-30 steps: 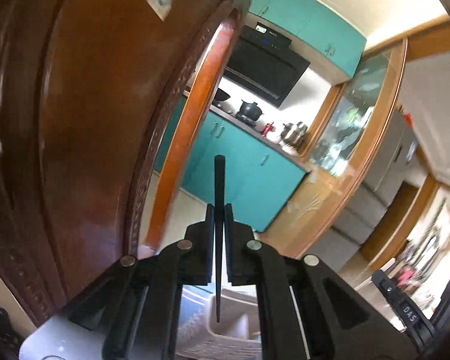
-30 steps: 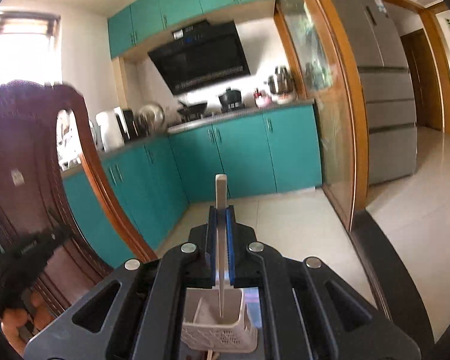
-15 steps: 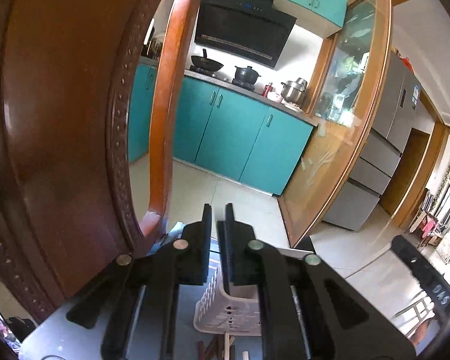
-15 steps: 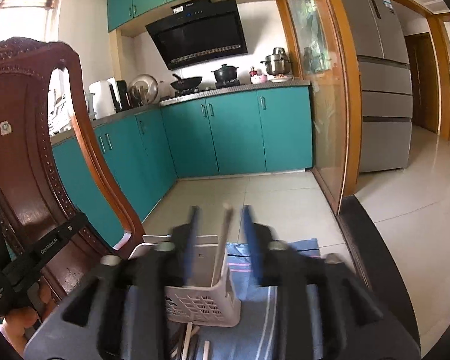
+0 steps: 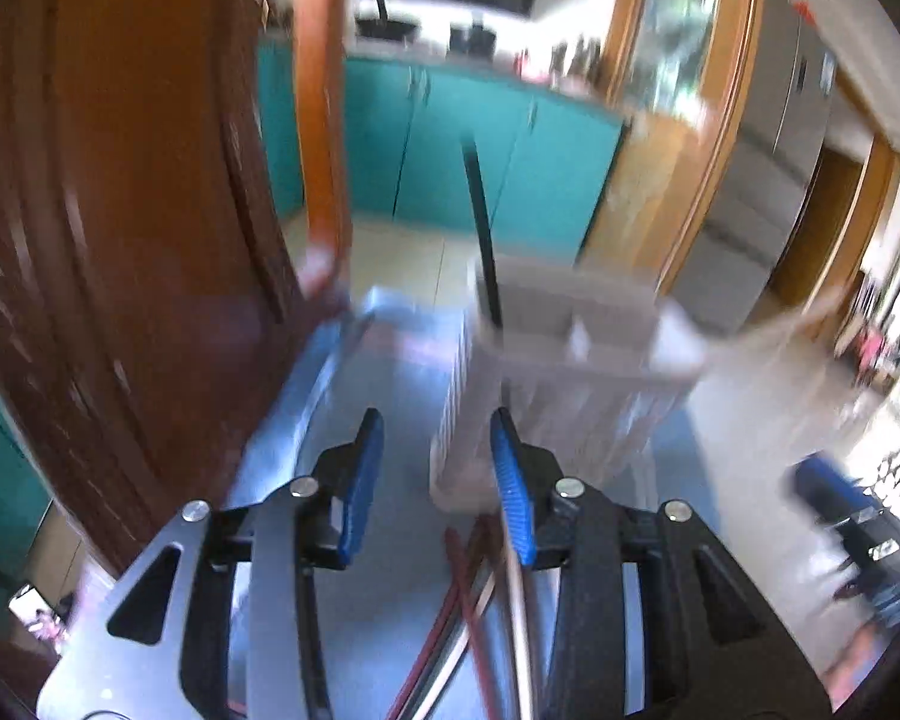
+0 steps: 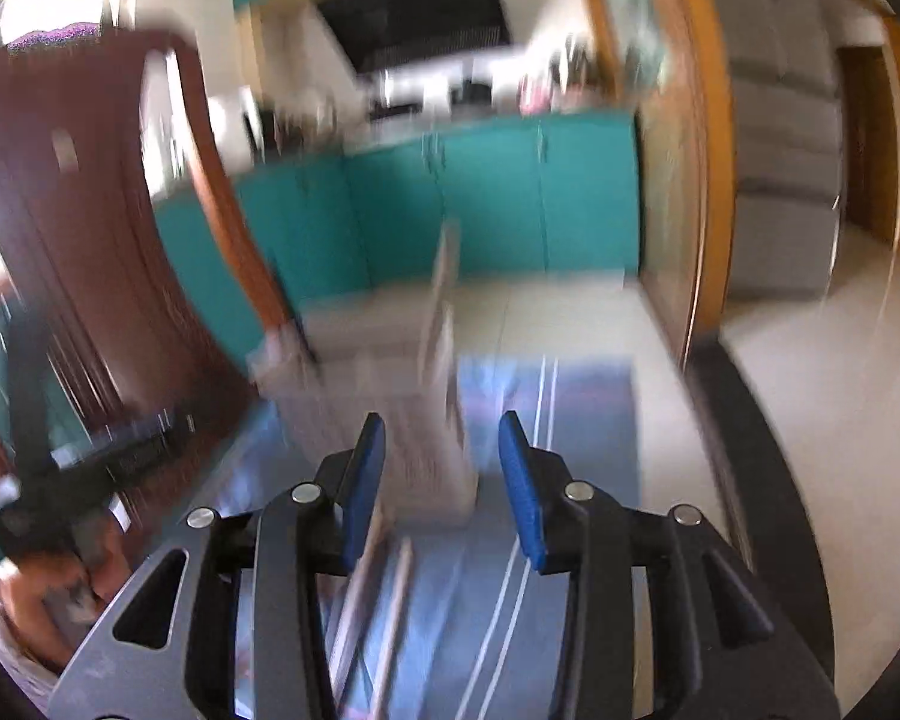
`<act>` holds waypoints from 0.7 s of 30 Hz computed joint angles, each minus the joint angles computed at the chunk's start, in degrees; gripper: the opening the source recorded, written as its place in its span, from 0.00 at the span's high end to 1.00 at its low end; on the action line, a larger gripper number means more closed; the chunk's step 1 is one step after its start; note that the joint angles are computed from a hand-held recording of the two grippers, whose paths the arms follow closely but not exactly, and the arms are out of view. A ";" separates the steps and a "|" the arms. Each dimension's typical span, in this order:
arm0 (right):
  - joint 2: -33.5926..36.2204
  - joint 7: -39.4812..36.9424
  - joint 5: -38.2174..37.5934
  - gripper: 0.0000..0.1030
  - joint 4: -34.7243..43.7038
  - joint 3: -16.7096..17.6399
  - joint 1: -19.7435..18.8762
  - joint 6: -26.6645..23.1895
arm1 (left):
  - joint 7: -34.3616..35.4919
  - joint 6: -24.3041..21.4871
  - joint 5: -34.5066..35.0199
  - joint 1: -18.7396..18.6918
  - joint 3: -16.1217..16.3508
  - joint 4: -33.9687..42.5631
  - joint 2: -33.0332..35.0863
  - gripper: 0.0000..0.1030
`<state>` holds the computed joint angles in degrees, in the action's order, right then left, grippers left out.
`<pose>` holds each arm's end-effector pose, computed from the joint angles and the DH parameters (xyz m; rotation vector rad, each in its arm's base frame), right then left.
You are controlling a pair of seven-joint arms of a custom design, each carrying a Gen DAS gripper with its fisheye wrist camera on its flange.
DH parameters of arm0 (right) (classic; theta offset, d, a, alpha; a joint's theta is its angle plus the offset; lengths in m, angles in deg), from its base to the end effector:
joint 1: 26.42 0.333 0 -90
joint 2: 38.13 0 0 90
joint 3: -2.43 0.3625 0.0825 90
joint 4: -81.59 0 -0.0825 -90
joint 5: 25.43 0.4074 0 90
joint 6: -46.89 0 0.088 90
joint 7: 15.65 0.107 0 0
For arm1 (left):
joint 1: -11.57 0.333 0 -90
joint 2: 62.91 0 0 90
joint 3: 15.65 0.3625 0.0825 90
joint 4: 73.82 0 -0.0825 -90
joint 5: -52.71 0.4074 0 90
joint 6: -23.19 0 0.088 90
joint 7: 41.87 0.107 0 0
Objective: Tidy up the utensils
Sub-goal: 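Move both open tools back down to the chopstick pile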
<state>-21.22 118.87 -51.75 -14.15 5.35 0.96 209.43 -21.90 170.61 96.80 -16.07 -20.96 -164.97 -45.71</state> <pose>0.6200 0.3830 0.5691 -1.7101 1.5181 -0.5101 0.6138 -0.4001 0.5740 -1.8697 1.6132 -0.9355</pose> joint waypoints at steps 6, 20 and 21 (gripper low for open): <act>10.47 -17.42 19.32 0.62 11.20 7.55 -4.20 -17.21 | 15.69 -4.96 -17.52 2.52 -3.52 5.28 7.02 0.73; 10.27 -10.89 13.71 0.62 11.94 1.75 -0.57 -20.20 | 24.94 -8.63 -30.09 1.69 -1.09 11.29 12.67 0.90; 9.96 -10.52 13.45 0.62 11.46 1.72 -0.47 -20.12 | 25.43 -9.01 -30.27 1.74 -0.97 11.67 12.78 0.90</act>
